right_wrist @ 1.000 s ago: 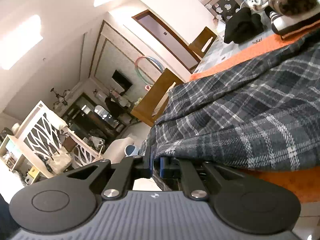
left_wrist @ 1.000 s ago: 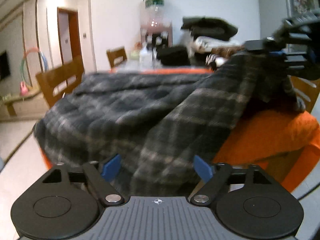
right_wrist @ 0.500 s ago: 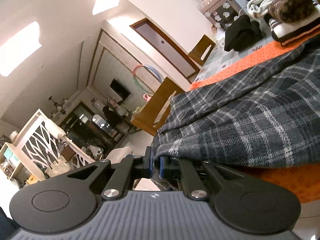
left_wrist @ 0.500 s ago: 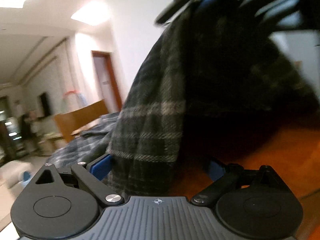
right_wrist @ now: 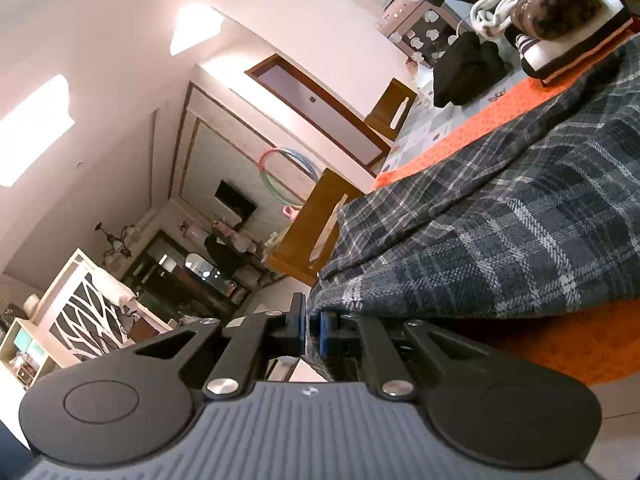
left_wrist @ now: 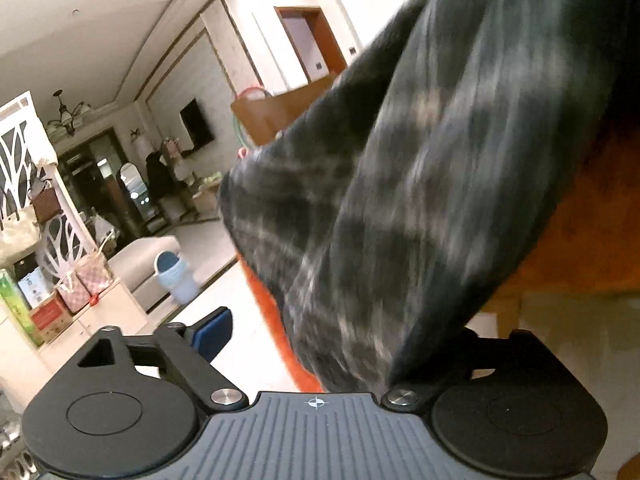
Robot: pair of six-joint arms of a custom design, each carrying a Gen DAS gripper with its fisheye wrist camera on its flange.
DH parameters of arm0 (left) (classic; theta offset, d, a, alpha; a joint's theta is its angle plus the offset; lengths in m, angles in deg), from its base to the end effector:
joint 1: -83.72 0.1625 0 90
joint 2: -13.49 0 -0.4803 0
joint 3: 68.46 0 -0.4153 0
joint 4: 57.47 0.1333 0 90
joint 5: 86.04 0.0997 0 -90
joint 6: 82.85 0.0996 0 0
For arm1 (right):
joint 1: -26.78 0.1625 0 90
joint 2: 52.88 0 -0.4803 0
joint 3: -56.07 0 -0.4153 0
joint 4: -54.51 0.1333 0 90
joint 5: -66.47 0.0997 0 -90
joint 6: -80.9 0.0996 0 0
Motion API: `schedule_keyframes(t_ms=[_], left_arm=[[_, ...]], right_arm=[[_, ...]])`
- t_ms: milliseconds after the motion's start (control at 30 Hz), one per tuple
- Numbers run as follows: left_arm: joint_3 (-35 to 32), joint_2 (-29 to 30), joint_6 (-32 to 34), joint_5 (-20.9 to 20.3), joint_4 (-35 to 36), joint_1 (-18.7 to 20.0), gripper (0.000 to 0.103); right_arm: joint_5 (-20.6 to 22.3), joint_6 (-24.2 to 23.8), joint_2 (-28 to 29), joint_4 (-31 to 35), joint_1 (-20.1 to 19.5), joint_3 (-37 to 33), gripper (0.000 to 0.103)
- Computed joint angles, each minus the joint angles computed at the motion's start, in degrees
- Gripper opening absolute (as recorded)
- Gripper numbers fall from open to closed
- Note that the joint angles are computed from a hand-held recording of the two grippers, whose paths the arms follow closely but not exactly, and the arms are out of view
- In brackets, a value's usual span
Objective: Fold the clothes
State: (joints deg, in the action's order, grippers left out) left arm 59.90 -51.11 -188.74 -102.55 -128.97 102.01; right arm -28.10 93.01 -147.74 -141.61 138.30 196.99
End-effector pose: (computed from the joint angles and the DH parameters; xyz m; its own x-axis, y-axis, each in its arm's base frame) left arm -0.2843 -0.3349 0.1213 -0.3455 -0.1962 -0.9177 0.7468 0.5347 -0.3955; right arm 0.2572 -0.3106 0.3789 -0.9699 -0.1973 -0.1429 0.0209 0.5172 -0.8556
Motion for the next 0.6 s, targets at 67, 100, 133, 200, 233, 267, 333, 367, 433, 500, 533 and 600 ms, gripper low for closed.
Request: schedule_keyframes(t_ms=[67, 100, 133, 200, 233, 267, 333, 367, 433, 500, 533, 600], left_arm=[[1.97, -1.55, 1.94, -1.35, -1.94, -0.26, 0.074], [3.01, -2.46, 3.09, -2.11, -2.87, -0.43, 0.068], [4.04, -3.41, 4.33, -2.95, -3.77, -0.60, 0.065], [6.33, -5.99, 9.53, -4.66, -8.14, -0.45, 0.041], [8.24, -8.36, 14.69, -5.85, -12.98, -0.24, 0.033], [9.91, -10.90, 19.42, -7.31, -17.15, -0.01, 0.010], [11.70, -15.42, 22.78, -8.79, -18.29, 0.06, 0.005], [11.77, -17.30, 22.37, -9.13, -15.95, -0.25, 0.005], [11.15, -20.89, 20.55, -9.41, -9.10, -1.24, 0.005], [8.88, -23.79, 16.46, -10.13, 0.62, -2.52, 0.005], [7.32, -24.86, 13.91, -10.85, 5.43, -3.38, 0.005], [3.69, -27.34, 9.90, -11.73, 15.01, -4.32, 0.005]], right_arm=[[-0.03, 0.35, 0.20, -0.14, 0.07, -0.29, 0.008], [-0.06, 0.31, 0.25, 0.01, 0.07, -0.51, 0.008], [0.06, 0.22, 0.23, 0.33, -0.01, -0.70, 0.008], [0.18, 0.05, 0.16, 1.12, -0.15, -1.00, 0.008], [0.29, -0.05, 0.01, 1.66, -0.28, -1.06, 0.008], [0.34, -0.09, -0.20, 2.30, -0.41, -1.08, 0.008], [-0.11, -0.30, -0.97, 4.83, -0.54, -1.22, 0.007], [-0.37, -0.33, -1.51, 6.33, -0.67, -1.14, 0.007], [-0.88, -0.31, -2.55, 9.16, -0.92, -0.99, 0.007], [-1.69, 0.21, -3.52, 10.88, -1.03, -0.65, 0.007], [-2.17, 0.70, -4.02, 11.51, -1.10, -0.42, 0.007], [-3.47, 2.61, -5.14, 12.72, -1.21, -0.03, 0.007]])
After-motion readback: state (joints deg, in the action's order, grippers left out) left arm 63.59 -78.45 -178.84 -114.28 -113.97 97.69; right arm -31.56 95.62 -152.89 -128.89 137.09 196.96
